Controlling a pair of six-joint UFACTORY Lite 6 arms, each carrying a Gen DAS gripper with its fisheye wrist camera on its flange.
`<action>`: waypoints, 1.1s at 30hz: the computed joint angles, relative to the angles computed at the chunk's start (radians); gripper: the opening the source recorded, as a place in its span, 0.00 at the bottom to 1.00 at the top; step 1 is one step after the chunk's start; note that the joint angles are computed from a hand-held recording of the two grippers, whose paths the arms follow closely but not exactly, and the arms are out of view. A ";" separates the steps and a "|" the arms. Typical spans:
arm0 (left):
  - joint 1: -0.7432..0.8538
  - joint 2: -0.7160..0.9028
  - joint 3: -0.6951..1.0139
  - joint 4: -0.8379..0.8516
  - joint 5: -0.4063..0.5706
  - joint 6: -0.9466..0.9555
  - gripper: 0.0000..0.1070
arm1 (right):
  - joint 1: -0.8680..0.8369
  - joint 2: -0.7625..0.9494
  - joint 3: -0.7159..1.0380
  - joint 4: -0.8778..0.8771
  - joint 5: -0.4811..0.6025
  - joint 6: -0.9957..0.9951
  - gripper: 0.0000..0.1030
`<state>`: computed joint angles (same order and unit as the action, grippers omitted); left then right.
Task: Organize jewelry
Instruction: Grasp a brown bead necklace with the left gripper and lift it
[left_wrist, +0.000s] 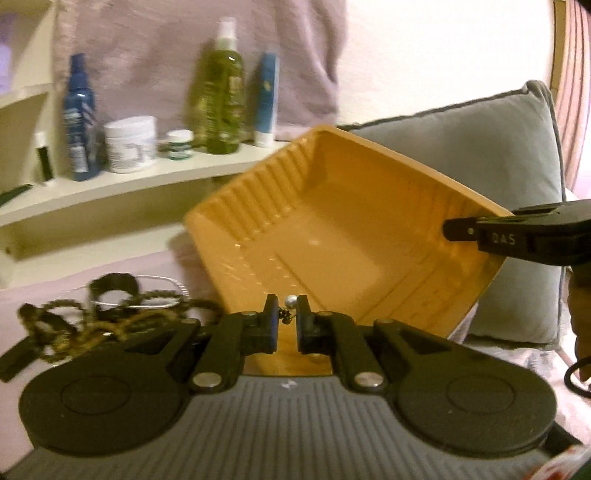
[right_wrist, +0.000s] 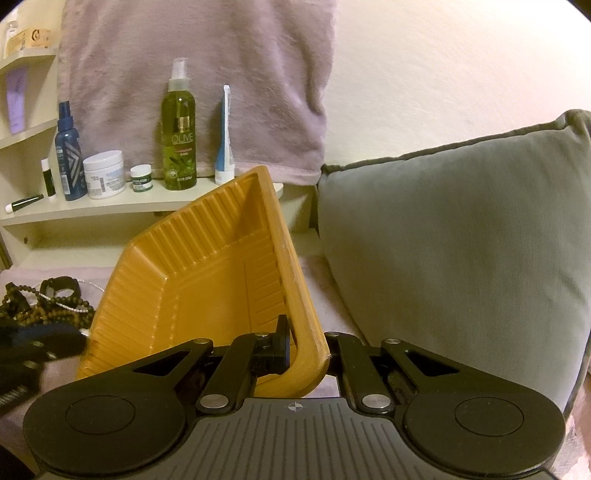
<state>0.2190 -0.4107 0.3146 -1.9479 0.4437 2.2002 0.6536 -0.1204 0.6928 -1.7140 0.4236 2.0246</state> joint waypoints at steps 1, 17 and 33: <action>-0.024 0.016 0.008 -0.041 -0.012 0.031 0.08 | -0.001 -0.001 0.000 -0.001 -0.001 0.002 0.06; 0.368 -0.132 -0.090 0.202 0.062 -0.072 0.21 | -0.003 -0.012 -0.008 -0.008 -0.008 0.020 0.06; 0.583 0.199 0.026 0.047 0.151 0.336 0.21 | 0.005 -0.005 -0.001 0.038 0.006 -0.028 0.06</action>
